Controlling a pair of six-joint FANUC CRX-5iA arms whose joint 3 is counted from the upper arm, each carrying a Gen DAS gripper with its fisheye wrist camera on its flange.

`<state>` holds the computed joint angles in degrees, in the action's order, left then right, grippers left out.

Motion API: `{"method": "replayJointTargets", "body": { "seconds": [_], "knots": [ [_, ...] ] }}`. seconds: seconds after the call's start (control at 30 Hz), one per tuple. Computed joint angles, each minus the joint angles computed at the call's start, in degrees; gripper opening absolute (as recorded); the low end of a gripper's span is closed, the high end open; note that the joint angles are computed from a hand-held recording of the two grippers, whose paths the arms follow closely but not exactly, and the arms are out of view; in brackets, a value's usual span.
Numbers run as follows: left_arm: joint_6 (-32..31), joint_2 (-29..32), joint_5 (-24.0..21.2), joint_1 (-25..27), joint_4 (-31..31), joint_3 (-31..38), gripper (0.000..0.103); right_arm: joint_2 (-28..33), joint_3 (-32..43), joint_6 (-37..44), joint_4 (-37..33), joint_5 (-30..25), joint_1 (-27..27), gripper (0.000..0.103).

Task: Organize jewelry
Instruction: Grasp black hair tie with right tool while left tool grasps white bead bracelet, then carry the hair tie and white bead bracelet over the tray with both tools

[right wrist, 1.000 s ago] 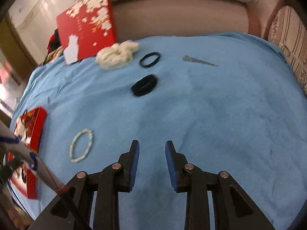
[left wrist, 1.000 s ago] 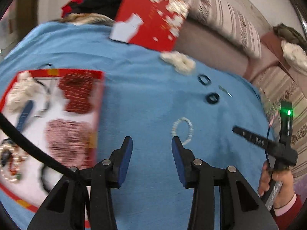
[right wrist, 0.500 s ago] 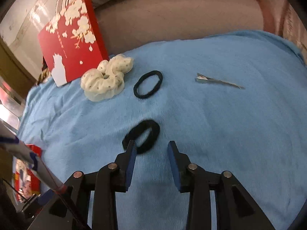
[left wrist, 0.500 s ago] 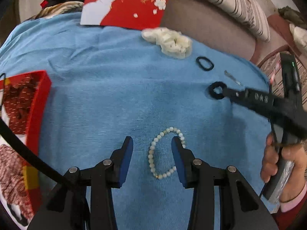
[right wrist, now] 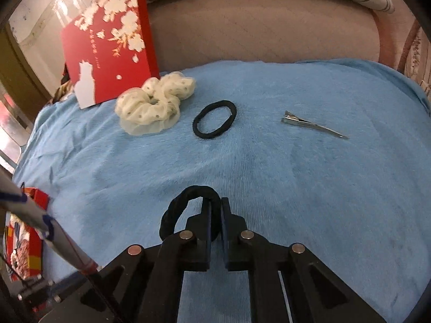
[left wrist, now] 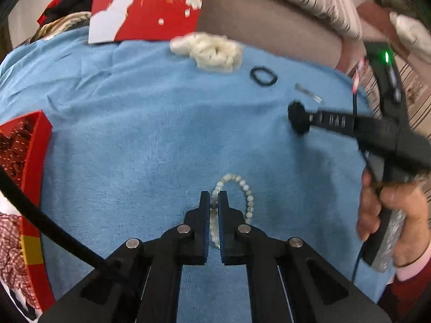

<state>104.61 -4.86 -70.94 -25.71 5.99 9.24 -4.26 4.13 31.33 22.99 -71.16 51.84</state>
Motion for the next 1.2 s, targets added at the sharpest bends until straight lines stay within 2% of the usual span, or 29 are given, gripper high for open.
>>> {"method": "replayJointTargets", "body": {
  "seconds": [0.3,0.43,0.57,0.73,0.77,0.87,0.97,1.07,1.2],
  "knots": [
    [-1.6,-8.5,3.0,6.8,4.8,-4.0,0.005,-2.8,0.4,-1.3,3.2,-2.6,7.5,0.006],
    [-2.8,-13.8,3.6,13.2,7.7,-6.9,0.005,-1.7,2.3,-1.1,3.8,-3.0,11.8,0.006],
    [-6.0,-18.9,2.4,22.6,11.2,-10.3,0.005,1.2,5.9,0.4,2.5,-2.1,15.0,0.006],
    [-12.1,-24.7,-1.8,38.0,17.8,-15.5,0.005,7.0,13.0,4.3,-0.6,-0.8,17.5,0.006],
    [-13.6,-25.6,-3.4,41.9,19.2,-16.7,0.005,8.9,15.2,5.8,-1.3,-0.9,18.1,0.006],
    [-15.8,-25.8,-8.2,49.1,21.0,-18.9,0.005,13.1,20.3,8.5,-2.8,-1.5,19.0,0.006],
    [-15.7,-24.2,-12.1,51.8,19.9,-19.4,0.005,18.4,27.0,11.4,-3.9,-2.8,19.7,0.007],
    [-15.8,-24.0,-13.6,53.6,18.8,-19.8,0.005,23.5,34.3,14.0,-4.8,-4.9,19.9,0.007],
    [-17.1,-25.3,-14.9,58.5,22.0,-21.3,0.006,32.0,46.4,18.1,-5.7,-9.8,19.6,0.007]
  ]
}}
